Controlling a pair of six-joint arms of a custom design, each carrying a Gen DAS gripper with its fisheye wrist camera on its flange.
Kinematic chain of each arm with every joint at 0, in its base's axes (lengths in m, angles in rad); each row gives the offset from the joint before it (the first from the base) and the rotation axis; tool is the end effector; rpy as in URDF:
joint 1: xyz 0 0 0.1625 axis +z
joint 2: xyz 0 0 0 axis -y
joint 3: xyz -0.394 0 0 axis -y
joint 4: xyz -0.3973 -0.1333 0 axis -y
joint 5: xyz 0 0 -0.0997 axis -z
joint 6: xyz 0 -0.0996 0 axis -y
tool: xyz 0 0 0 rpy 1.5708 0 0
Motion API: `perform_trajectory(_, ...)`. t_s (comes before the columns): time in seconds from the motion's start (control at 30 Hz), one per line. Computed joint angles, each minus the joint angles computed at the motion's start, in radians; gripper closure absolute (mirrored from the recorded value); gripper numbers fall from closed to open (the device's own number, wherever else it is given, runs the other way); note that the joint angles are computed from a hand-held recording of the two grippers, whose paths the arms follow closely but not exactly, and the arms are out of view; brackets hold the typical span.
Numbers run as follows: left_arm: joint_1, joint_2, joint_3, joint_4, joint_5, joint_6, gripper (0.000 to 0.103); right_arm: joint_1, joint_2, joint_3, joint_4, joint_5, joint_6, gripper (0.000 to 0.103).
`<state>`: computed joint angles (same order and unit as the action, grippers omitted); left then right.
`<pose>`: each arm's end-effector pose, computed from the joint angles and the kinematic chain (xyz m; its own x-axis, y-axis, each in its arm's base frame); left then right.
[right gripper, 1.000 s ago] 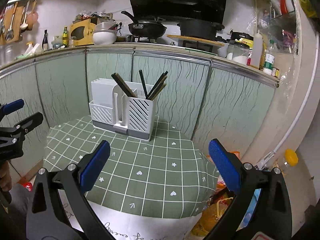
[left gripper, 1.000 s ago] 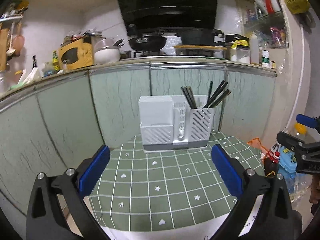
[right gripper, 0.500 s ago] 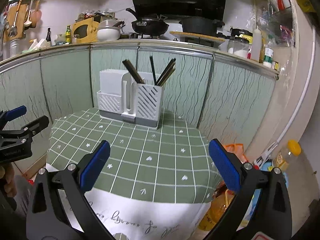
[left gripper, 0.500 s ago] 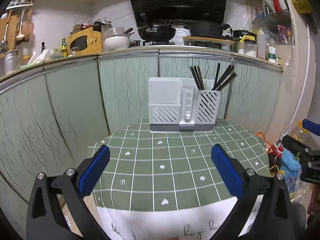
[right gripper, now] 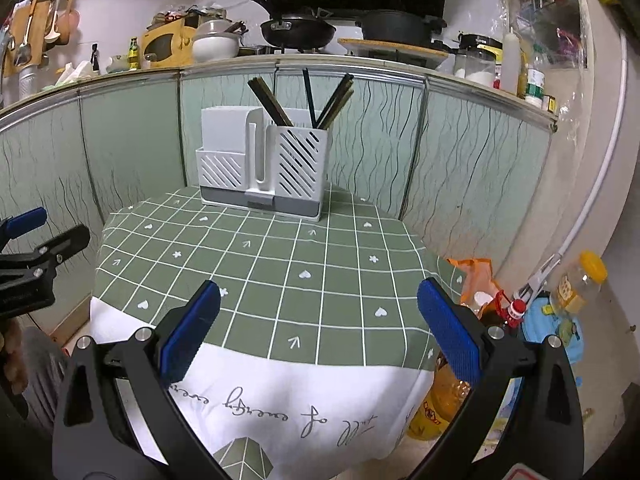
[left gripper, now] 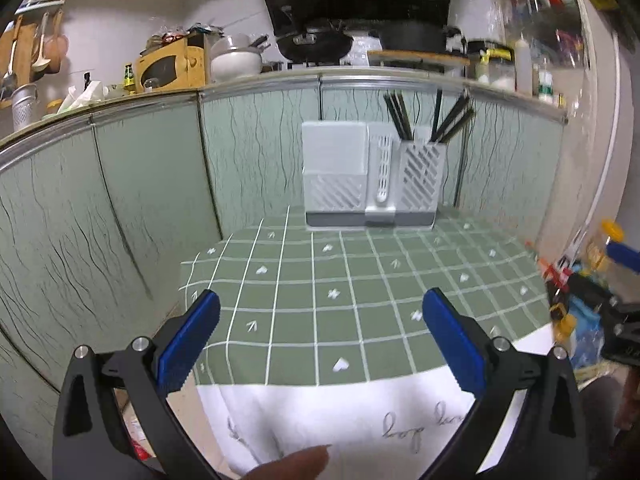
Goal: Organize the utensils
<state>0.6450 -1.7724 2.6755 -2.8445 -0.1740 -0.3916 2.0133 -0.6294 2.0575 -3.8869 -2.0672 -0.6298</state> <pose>-0.0737 -0.3450 0.2566 -0.6440 -0.2842 -0.7103 0.5399 0.4889 -0.6851 0.2942 -0.4204 0.0233 -0.6109 -0.3703 0.6998 -0.7795 0.4357 -0.4500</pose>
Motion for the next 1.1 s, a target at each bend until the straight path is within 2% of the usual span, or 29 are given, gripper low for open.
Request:
perform_trajectory(0.1,0.008,-0.016,0.007,0.042,-0.017,-0.018,0.005,-0.010,0.002,0.005,-0.007,0.002,-0.005,0.008)
perform_trajectory(0.2,0.007,-0.014,0.022,-0.009,-0.031,0.019,0.005,-0.017,0.005,0.008,-0.017,0.004,-0.008,0.008)
perform_trajectory(0.4,-0.004,-0.045,0.031,0.057,-0.016,-0.037,0.005,-0.026,0.008,0.016,-0.024,0.015,-0.017,0.008)
perform_trajectory(0.57,-0.015,-0.050,0.039,0.009,-0.021,0.002,0.005,-0.031,0.005,0.018,-0.032,0.021,-0.016,0.008)
perform_trajectory(0.73,-0.021,-0.076,0.036,0.062,-0.013,-0.024,0.005,-0.031,0.002,0.019,-0.040,0.023,-0.014,0.008)
perform_trajectory(0.87,-0.022,-0.057,0.036,0.012,-0.006,0.017,0.005,-0.031,-0.002,0.019,-0.038,0.024,-0.013,0.008)
perform_trajectory(1.1,-0.025,-0.075,0.037,0.035,-0.018,0.012,0.005,-0.024,-0.007,0.025,-0.046,0.020,-0.022,0.008)
